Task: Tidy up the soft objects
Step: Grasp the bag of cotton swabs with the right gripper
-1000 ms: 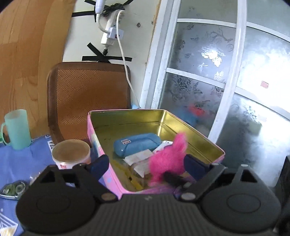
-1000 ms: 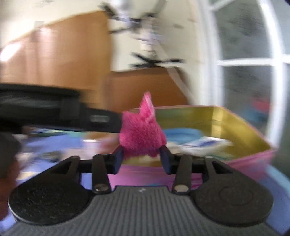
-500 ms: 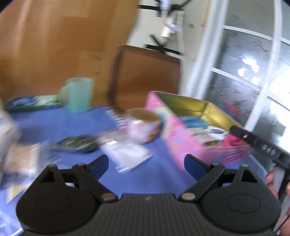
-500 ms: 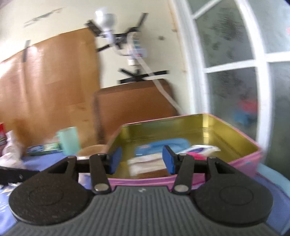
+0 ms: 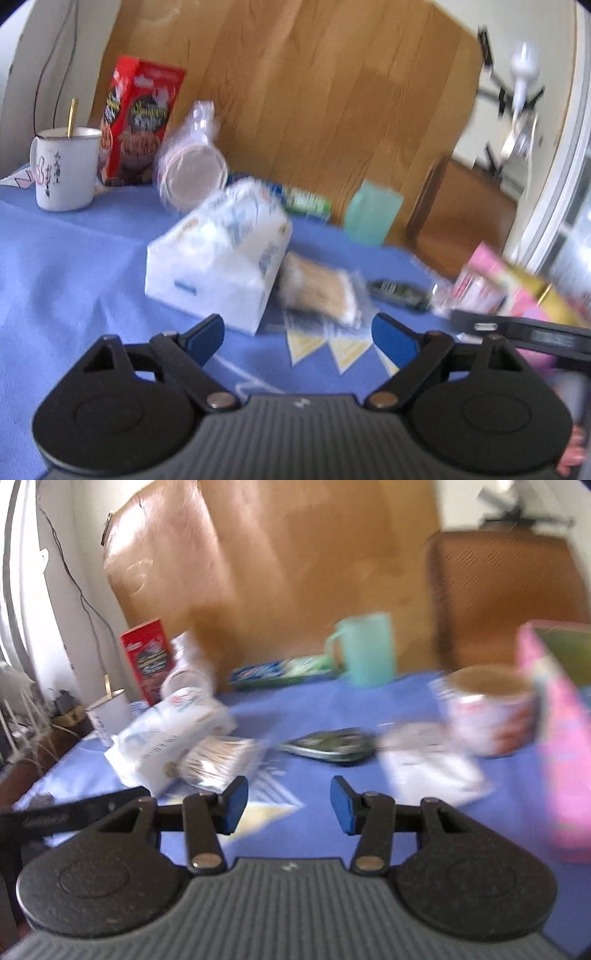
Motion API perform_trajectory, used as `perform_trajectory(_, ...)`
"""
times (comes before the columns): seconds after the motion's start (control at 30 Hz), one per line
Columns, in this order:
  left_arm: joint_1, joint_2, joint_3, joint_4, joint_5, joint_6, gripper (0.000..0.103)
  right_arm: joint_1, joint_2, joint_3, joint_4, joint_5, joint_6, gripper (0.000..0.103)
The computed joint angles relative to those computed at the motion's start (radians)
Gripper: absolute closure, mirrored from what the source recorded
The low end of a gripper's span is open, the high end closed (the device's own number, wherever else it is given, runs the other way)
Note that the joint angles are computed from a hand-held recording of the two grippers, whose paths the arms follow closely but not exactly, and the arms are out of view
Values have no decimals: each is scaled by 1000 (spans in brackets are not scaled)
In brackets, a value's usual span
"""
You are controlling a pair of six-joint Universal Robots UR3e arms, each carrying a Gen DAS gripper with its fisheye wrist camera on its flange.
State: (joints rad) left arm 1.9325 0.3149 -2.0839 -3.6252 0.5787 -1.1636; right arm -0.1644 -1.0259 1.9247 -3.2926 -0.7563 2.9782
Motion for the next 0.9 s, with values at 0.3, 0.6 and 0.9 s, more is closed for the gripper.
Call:
perform_trajectory(0.3, -85, 4, -62, 28, -85, 38, 12, 149, 231, -426, 251, -79, 217, 51)
perform_trajectory(0.6, -37, -33, -104, -6, -30, 77, 12, 120, 161, -293, 180, -46, 196, 90)
perform_trajectory(0.9, -35, -25, -76, -8, -22, 67, 11, -84, -84, 89, 232, 92, -56, 90)
